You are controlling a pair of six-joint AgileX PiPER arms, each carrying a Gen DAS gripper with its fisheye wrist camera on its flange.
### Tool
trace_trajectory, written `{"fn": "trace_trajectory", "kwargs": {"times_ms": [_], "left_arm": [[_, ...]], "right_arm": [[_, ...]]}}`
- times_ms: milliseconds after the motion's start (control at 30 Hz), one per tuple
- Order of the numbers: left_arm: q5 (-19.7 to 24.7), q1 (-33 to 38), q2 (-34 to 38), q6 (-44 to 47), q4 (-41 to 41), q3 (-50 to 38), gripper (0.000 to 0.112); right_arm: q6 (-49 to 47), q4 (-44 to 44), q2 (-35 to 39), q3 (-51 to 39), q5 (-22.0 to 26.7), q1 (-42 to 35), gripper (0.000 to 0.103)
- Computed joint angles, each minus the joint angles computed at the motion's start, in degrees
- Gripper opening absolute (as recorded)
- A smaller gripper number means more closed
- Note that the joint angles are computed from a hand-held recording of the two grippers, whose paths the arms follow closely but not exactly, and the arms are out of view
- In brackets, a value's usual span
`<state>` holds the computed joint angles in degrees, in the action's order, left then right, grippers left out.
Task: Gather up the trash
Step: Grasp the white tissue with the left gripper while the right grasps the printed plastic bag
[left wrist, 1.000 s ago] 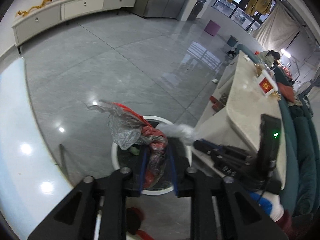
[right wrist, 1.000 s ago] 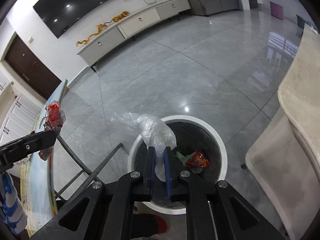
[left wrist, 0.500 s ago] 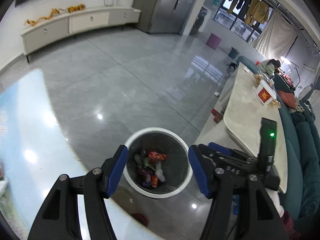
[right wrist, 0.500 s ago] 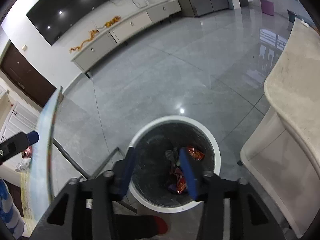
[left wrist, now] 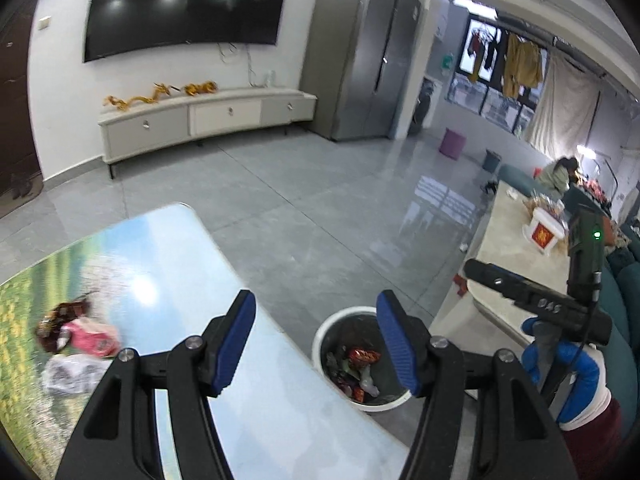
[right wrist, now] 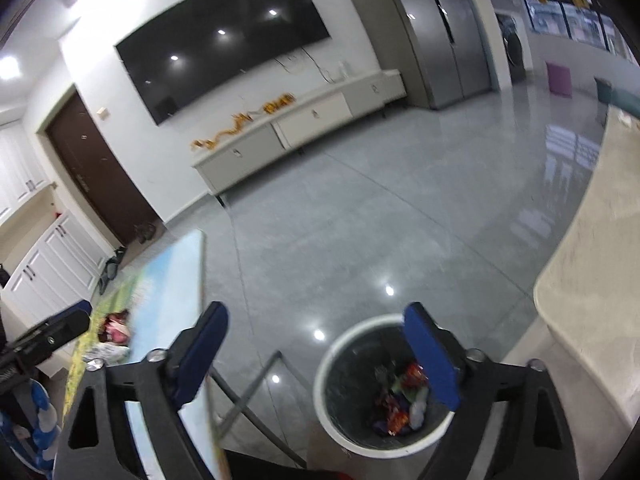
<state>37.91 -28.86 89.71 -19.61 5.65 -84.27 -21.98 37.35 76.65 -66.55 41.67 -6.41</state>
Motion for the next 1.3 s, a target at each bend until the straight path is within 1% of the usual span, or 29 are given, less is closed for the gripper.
{"fn": "trace_trajectory", "kwargs": {"times_ms": [33,67,100,233,300,367,433,567,600,700,767,833,933,1033,1167,1200,1300], "left_arm": [[-0.2,-0.1,-1.1,-1.2,1.2,0.9,0.061],[-0.4,0.9,-3.5,-1.6,2.1,2.7,0.061],[-0.3,1.7,-5.2,-1.9,2.7,3.9,0.061],[0.2,7.2,-12.0,0.6,1.1,8.7,0.061],[0.3,11.0,-15.4,2.2,0.2,11.2,0.061],[0.5,16.3,-18.5,6.0,-2.7,13.8,0.061],[0.5,21.3,-20.8,9.2,-4.7,15.9,0.061],[1.3,35.9,-23.2,23.5,-16.8,19.3,0.061],[1.7,39.5,-23.2,26.7,-19.5,19.9,0.061],[1.8,45.3,-22.7,32.2,-23.2,21.9,0.060],[1.6,47.6,-21.4,35.6,-24.6,22.9,0.060],[1.4,49.1,-19.6,38.8,-25.2,24.0,0.060],[0.6,49.5,-17.1,43.1,-25.6,25.8,0.060],[0.0,49.3,-14.5,47.9,-26.5,26.7,0.060],[-0.3,49.0,-10.1,54.2,-28.7,25.9,0.060],[0.0,48.7,-9.4,54.5,-28.7,25.4,0.060],[0.2,49.0,-5.8,59.4,-30.8,23.9,0.060]], "right_arm": [[0.6,-0.3,-0.8,-0.6,0.0,1.0,0.094],[1.0,-0.6,-1.4,-1.0,-0.2,1.9,0.099],[1.4,-1.0,-1.9,-1.6,-0.5,2.9,0.102],[3.8,-2.6,-2.8,-5.0,-1.6,7.7,0.103],[3.6,-2.0,-2.9,-6.1,-2.1,9.4,0.103],[2.7,-1.1,-2.4,-7.4,-2.9,11.7,0.103],[2.9,-2.0,-1.5,-8.7,-3.8,15.1,0.103],[3.7,-6.0,1.3,-11.0,-6.8,21.5,0.103],[3.8,-6.6,2.3,-11.8,-6.8,22.8,0.103],[2.5,-5.2,6.7,-14.7,-5.0,25.1,0.103],[0.4,-2.6,9.8,-17.0,-2.8,26.4,0.103],[-0.6,-2.5,13.4,-20.0,-0.4,28.6,0.103],[-1.4,-5.4,17.7,-23.0,1.7,32.9,0.103],[-4.1,-5.9,21.8,-25.4,4.4,36.0,0.102],[-5.6,-6.8,27.6,-29.6,7.1,39.5,0.094],[-6.1,-6.8,28.7,-30.5,7.6,40.1,0.093],[-7.3,-7.1,32.5,-34.1,9.5,42.0,0.091]]}}
